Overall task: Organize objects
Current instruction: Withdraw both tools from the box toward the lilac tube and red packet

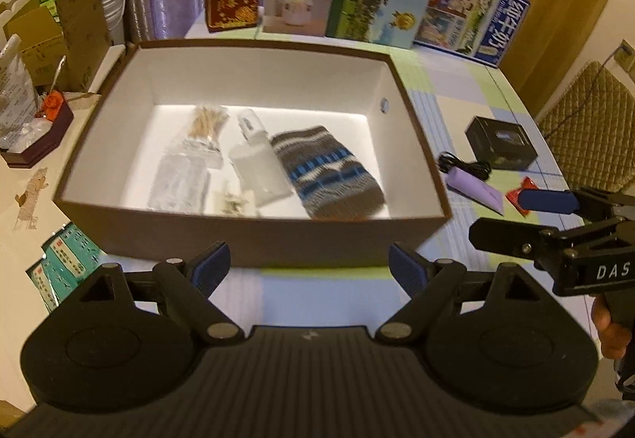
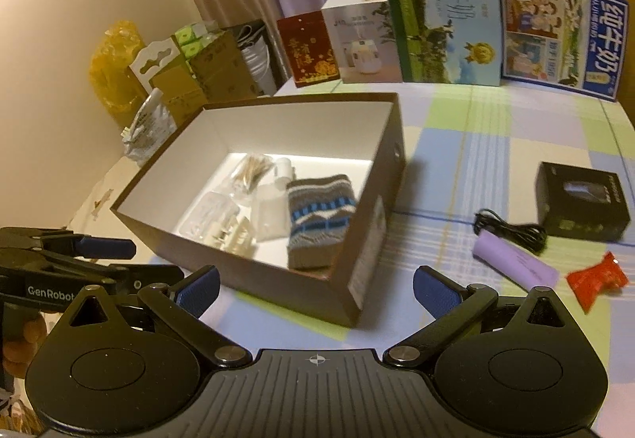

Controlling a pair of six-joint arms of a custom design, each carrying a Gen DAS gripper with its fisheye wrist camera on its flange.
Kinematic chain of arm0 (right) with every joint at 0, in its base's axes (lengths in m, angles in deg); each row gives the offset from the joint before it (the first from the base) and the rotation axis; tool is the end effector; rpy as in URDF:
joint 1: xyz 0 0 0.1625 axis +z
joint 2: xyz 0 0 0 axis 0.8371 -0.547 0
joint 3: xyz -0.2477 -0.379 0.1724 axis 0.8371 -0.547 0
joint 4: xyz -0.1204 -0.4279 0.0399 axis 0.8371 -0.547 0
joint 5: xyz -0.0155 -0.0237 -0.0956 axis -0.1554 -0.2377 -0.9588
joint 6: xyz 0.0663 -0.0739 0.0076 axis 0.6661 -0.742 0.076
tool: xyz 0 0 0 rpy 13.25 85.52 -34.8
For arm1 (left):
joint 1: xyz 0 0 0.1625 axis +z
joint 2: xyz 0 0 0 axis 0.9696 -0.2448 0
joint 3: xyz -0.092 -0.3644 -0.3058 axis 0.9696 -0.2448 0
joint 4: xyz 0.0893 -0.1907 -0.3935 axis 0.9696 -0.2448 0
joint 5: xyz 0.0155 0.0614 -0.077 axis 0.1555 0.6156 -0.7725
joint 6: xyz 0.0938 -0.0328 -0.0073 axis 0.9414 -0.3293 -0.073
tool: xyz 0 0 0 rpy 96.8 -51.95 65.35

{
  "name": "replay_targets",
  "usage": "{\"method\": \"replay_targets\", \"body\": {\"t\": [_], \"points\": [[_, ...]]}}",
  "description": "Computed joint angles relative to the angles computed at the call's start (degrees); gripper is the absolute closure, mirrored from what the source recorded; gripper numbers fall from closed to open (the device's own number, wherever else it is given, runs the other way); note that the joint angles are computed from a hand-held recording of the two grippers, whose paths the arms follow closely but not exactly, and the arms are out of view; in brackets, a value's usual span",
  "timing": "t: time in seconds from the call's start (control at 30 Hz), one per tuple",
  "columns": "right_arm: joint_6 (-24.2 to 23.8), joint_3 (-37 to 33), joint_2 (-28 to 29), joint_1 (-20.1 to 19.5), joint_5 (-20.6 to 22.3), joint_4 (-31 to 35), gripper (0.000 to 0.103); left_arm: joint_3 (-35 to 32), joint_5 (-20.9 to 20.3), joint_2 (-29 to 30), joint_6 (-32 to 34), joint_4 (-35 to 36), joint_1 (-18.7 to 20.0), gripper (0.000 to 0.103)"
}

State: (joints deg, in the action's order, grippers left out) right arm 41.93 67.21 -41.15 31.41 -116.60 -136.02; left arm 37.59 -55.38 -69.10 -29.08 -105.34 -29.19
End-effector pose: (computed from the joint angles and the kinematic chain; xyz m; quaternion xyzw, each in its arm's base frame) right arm 0.0907 -0.7673 0.4204 0.2104 -0.9222 0.2728 0.1759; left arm -0.4547 -0.7713 0.0928 0.1974 0.9132 -0.2270 0.2749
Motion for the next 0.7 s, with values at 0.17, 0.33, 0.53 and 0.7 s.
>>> {"method": "replay_targets", "body": {"t": [0.17,0.33,0.53,0.7], "points": [[-0.5,1.4,-2.3,-1.2,-0.2,0.8,0.002,0.3,-1.0,0.8,-1.2,0.8,-1.1,0.018],[-1.1,1.8,-4.2,-2.4,-0.4,1.9,0.002,-0.6,-1.9,2.4,-2.2,1.7,-2.1,0.018],[-1.5,2.3,-6.4,-4.2,-0.5,2.9,0.002,-2.6,-3.1,4.8,-3.1,3.0,-3.2,0.018],[-1.7,1.8,-7.7,-5.8,-0.9,3.8,0.002,-5.4,-3.9,7.4,-3.3,3.9,-4.1,0.018]]}}
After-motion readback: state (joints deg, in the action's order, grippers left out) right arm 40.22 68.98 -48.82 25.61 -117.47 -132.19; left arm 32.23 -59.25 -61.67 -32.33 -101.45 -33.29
